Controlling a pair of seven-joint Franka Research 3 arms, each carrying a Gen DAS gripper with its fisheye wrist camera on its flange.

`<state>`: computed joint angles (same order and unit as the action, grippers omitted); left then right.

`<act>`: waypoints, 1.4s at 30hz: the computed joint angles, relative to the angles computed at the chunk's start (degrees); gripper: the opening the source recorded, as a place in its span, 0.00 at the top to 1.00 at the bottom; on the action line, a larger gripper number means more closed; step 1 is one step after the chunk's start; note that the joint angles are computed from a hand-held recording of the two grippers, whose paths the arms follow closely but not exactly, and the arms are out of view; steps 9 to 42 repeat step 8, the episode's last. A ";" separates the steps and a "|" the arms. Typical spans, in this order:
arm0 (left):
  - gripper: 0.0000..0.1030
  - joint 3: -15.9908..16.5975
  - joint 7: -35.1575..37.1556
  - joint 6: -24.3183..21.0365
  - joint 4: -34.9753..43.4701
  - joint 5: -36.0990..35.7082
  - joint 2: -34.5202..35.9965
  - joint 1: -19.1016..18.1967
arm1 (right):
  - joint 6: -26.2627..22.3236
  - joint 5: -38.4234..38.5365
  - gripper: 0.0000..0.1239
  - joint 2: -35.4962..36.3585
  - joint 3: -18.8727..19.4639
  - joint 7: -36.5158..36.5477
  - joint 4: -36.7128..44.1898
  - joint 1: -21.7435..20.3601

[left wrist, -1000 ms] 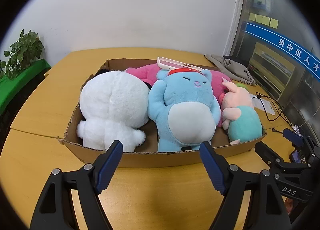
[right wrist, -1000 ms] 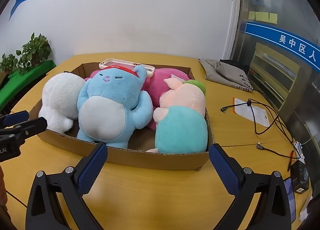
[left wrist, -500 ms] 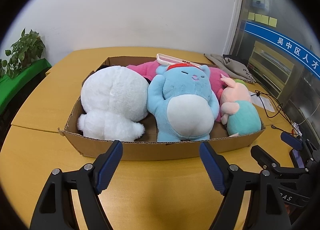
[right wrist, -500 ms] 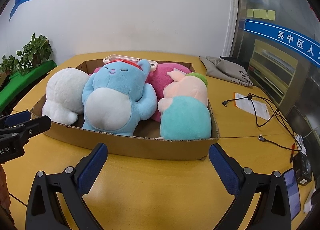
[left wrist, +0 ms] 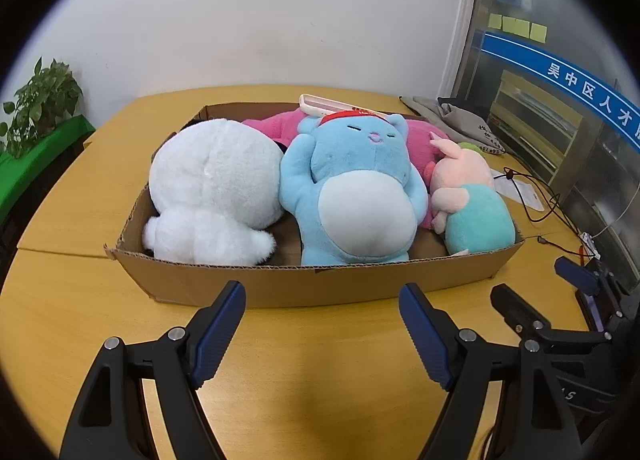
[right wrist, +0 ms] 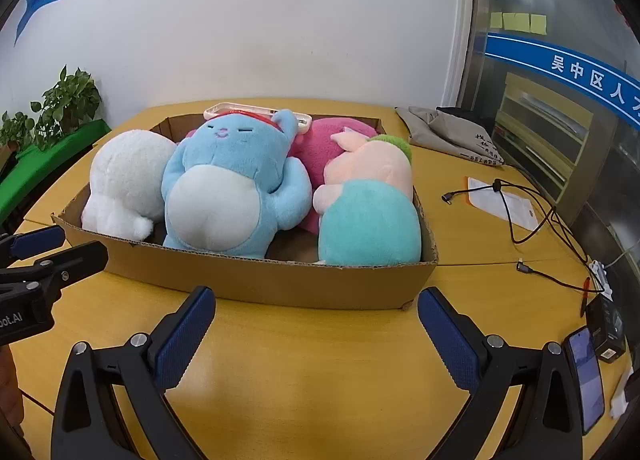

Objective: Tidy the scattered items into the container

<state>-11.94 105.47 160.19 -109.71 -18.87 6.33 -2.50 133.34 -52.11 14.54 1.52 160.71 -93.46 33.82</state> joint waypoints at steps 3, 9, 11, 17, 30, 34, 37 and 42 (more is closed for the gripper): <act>0.22 0.87 -4.61 0.73 -0.82 4.28 -0.43 -0.78 | 0.21 0.16 0.17 -0.19 0.08 -0.22 -0.40 -0.02; 0.22 0.64 -4.68 0.94 -1.34 5.01 -0.49 -0.82 | 0.23 -0.34 0.17 -0.71 0.17 0.25 -1.23 -0.07; 0.22 0.64 -4.68 0.94 -1.34 5.01 -0.49 -0.82 | 0.23 -0.34 0.17 -0.71 0.17 0.25 -1.23 -0.07; 0.22 0.64 -4.68 0.94 -1.34 5.01 -0.49 -0.82 | 0.23 -0.34 0.17 -0.71 0.17 0.25 -1.23 -0.07; 0.22 0.64 -4.68 0.94 -1.34 5.01 -0.49 -0.82 | 0.23 -0.34 0.17 -0.71 0.17 0.25 -1.23 -0.07; 0.22 0.64 -4.68 0.94 -1.34 5.01 -0.49 -0.82 | 0.23 -0.34 0.17 -0.71 0.17 0.25 -1.23 -0.07; 0.22 0.64 -4.68 0.94 -1.34 5.01 -0.49 -0.82 | 0.23 -0.34 0.17 -0.71 0.17 0.25 -1.23 -0.07; 0.22 0.64 -4.68 0.94 -1.34 5.01 -0.49 -0.82 | 0.23 -0.34 0.17 -0.71 0.17 0.25 -1.23 -0.07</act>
